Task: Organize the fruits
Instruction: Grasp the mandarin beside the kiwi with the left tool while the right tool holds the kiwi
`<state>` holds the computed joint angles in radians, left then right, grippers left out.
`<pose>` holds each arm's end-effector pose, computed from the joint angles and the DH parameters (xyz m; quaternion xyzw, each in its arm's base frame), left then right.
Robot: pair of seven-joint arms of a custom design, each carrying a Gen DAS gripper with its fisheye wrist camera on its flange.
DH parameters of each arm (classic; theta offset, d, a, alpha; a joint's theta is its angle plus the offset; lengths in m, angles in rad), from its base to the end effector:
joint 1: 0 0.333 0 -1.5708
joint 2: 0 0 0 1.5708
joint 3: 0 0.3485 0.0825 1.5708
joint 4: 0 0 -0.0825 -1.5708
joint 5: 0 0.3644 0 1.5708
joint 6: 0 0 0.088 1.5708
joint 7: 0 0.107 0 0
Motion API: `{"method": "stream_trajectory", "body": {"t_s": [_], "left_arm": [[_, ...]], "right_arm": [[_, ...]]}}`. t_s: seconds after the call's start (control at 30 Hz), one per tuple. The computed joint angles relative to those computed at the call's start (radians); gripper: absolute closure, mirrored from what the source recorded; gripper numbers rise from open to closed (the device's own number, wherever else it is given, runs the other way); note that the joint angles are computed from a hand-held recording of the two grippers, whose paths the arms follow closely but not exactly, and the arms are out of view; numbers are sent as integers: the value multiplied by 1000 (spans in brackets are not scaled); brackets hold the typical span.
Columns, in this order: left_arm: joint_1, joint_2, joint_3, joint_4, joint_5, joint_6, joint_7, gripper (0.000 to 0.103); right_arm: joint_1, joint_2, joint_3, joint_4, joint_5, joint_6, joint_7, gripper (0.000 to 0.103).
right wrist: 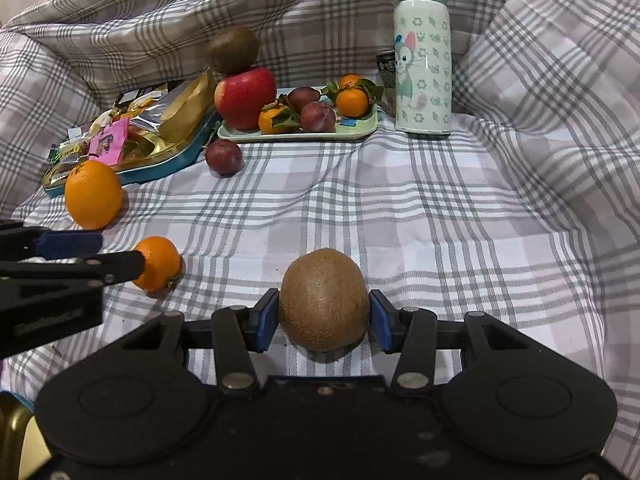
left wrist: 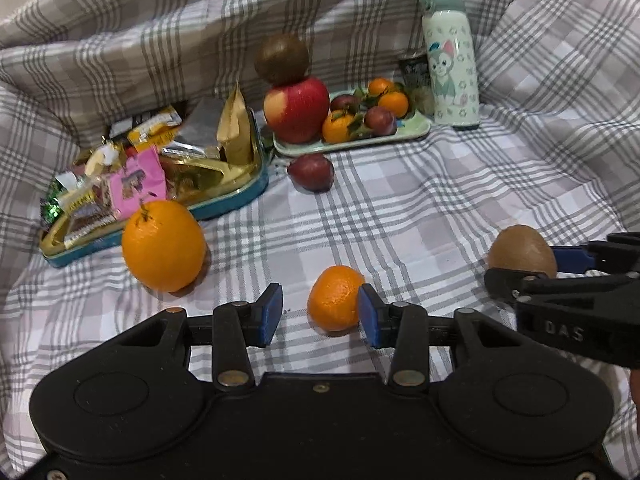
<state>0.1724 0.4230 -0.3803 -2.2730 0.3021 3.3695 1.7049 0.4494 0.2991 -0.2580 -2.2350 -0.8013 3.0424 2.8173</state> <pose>0.5662 -0.1380 0.3138 -0.4467 0.8218 -0.2889 0.2039 0.5444 0.1678 0.3267 -0.5912 0.7566 -0.1832 0.2110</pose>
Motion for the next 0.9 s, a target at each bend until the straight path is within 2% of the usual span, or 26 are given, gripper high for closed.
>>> {"method": "stream_trajectory", "body": {"t_s": [0.13, 0.33, 0.47, 0.5, 0.6, 0.7, 0.9], "left_arm": [[-58, 7, 47, 13, -27, 1, 2, 48], [-86, 24, 56, 37, -39, -14, 17, 47], [-190, 32, 145, 56, -89, -24, 29, 48], [-195, 37, 148, 64, -98, -35, 30, 48], [-167, 54, 114, 92, -118, -87, 31, 48], [-104, 65, 47, 107, -134, -133, 47, 56], [-34, 35, -18, 78, -181, -145, 77, 57]], "right_arm": [[0, -1, -3, -7, 10, 13, 2, 54], [14, 3, -18, -7, 21, 21, 1, 54], [19, 3, -22, -8, 35, 23, -5, 54], [22, 3, -25, -8, 34, 23, -5, 54], [29, 2, -30, -9, 33, 19, -6, 54], [32, -4, -32, -12, 26, 12, -1, 54], [40, -39, -36, -19, -65, -16, 74, 54]]}}
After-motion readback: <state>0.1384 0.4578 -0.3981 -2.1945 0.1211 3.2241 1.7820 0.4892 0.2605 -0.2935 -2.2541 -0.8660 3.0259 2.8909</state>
